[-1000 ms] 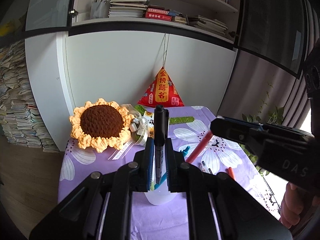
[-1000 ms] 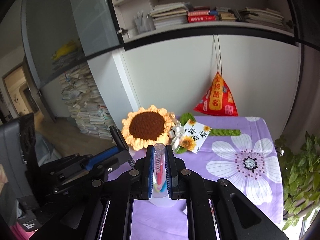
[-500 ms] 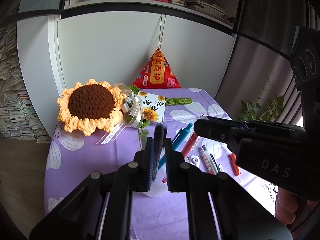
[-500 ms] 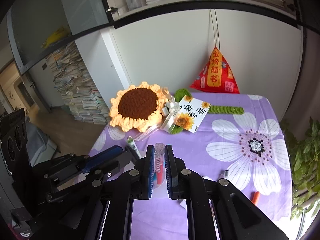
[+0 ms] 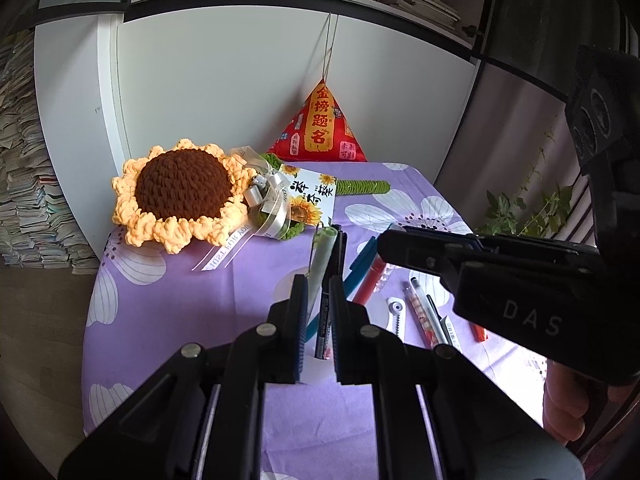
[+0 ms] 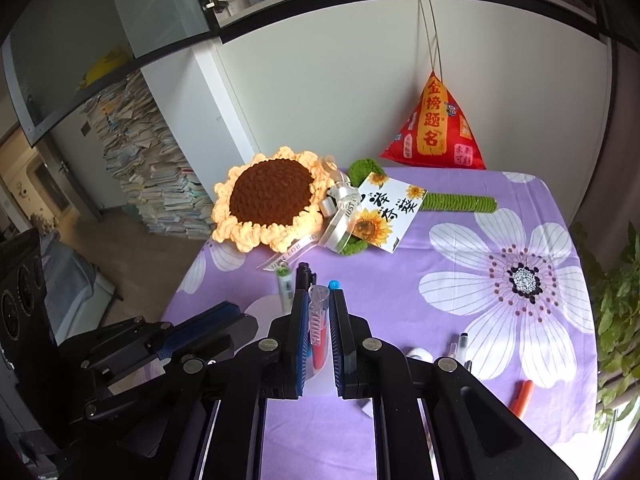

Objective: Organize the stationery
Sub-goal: 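Open the left tool over the cup while right tool releases the red pen into it, then move both open tools back over the remaining pens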

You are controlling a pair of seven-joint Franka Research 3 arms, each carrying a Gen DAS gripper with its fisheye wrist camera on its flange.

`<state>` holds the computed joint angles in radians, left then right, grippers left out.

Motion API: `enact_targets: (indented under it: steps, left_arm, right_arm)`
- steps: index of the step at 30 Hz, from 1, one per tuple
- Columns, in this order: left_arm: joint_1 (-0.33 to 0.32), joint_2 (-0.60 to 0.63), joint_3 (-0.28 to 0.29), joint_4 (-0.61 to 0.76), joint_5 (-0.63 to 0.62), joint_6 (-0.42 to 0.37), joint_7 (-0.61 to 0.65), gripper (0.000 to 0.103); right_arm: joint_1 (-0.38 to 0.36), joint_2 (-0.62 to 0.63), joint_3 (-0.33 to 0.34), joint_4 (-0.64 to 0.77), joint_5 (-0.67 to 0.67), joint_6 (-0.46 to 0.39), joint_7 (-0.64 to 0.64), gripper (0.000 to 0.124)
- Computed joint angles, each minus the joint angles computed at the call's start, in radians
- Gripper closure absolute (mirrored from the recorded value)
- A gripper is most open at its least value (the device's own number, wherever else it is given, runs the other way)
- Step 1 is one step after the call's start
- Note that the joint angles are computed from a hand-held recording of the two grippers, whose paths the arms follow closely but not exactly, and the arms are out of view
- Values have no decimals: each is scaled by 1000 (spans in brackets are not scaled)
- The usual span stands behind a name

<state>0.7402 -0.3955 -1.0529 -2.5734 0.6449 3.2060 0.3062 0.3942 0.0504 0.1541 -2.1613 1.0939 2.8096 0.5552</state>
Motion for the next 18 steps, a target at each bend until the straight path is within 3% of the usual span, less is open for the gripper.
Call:
enact_targets:
  steps: [5,7,9,13,18]
  left_arm:
    - [-40,4,32,-2,8,-23,-4,94]
    - [-64,2,53,-2,20,-34,-14,94]
    - [-93,0,79,-1,36,-43,-27,93]
    - [-135,-15,110,2,73,-50,-64,93]
    - [-207,-15,151,9,123,-69,-94,93]
  right_arm:
    - [-7,2,-4,8,-6,-24,8,113]
    - [-12,-9,-8,5,3,-44,5,105]
    - [-19,-29,-16,-3,30,-58,-13,86]
    - [-21,-91,-36,-38,139,-49,-102,85]
    - [-22,-148,-65,-91,140,-15,-106,85]
